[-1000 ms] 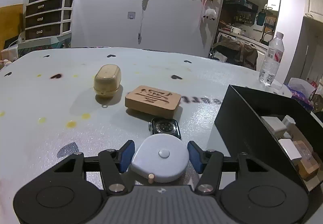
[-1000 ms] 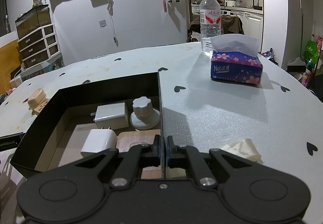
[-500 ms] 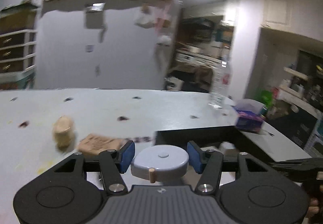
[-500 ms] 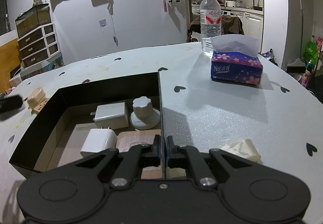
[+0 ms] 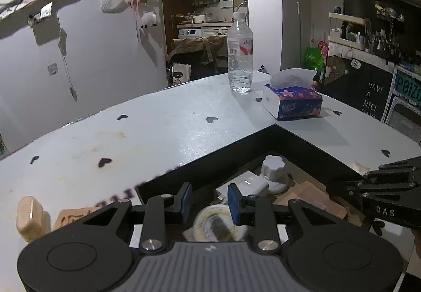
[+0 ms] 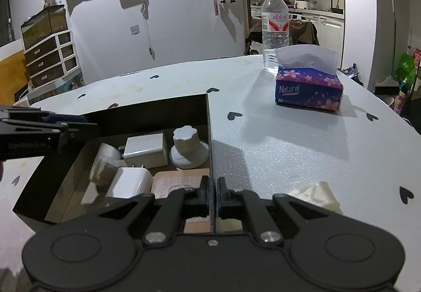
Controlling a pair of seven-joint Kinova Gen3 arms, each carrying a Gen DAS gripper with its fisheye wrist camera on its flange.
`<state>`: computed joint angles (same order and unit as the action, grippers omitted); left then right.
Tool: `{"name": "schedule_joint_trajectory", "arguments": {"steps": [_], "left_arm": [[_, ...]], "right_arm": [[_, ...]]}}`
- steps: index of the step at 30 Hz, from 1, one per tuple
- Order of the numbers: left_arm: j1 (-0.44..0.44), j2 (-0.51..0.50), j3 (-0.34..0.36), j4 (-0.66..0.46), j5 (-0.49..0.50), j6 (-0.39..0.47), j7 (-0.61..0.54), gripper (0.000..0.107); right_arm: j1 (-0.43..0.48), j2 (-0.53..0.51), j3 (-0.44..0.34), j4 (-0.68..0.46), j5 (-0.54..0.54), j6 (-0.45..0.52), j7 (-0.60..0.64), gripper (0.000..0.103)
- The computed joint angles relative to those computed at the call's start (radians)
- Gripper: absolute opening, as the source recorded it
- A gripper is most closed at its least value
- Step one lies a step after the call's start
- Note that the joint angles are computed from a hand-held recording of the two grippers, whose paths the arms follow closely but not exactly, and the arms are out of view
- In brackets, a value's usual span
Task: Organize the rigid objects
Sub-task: 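Lower the tape measure into the black box and open the left tool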
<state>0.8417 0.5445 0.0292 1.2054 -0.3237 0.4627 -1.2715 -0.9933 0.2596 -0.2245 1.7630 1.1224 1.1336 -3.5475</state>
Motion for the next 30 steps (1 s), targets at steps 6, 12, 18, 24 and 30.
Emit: {"name": "schedule_joint_trajectory", "arguments": {"steps": [6,12,18,24,30], "left_arm": [[-0.009,-0.017,0.014,0.029,0.012,-0.012,-0.013,0.031],[-0.022,-0.022,0.036,0.031,0.03,0.012,-0.038,0.031],[-0.046,-0.019,0.079,0.015,0.055,0.062,-0.114,0.031],[-0.038,0.031,0.096,-0.09,0.058,0.223,-0.239,0.031],[0.029,0.085,0.029,-0.168,-0.002,0.285,-0.221,0.031]], "right_arm": [[-0.001,0.001,0.0,0.0,0.002,0.002,-0.003,0.006],[-0.003,0.003,0.0,-0.003,0.0,0.007,0.0,0.006],[-0.004,0.004,0.001,-0.004,0.0,0.007,0.0,0.006],[-0.005,0.005,0.001,-0.006,-0.001,0.009,0.0,0.006],[-0.004,0.004,0.001,-0.005,-0.001,0.006,0.0,0.006]]}}
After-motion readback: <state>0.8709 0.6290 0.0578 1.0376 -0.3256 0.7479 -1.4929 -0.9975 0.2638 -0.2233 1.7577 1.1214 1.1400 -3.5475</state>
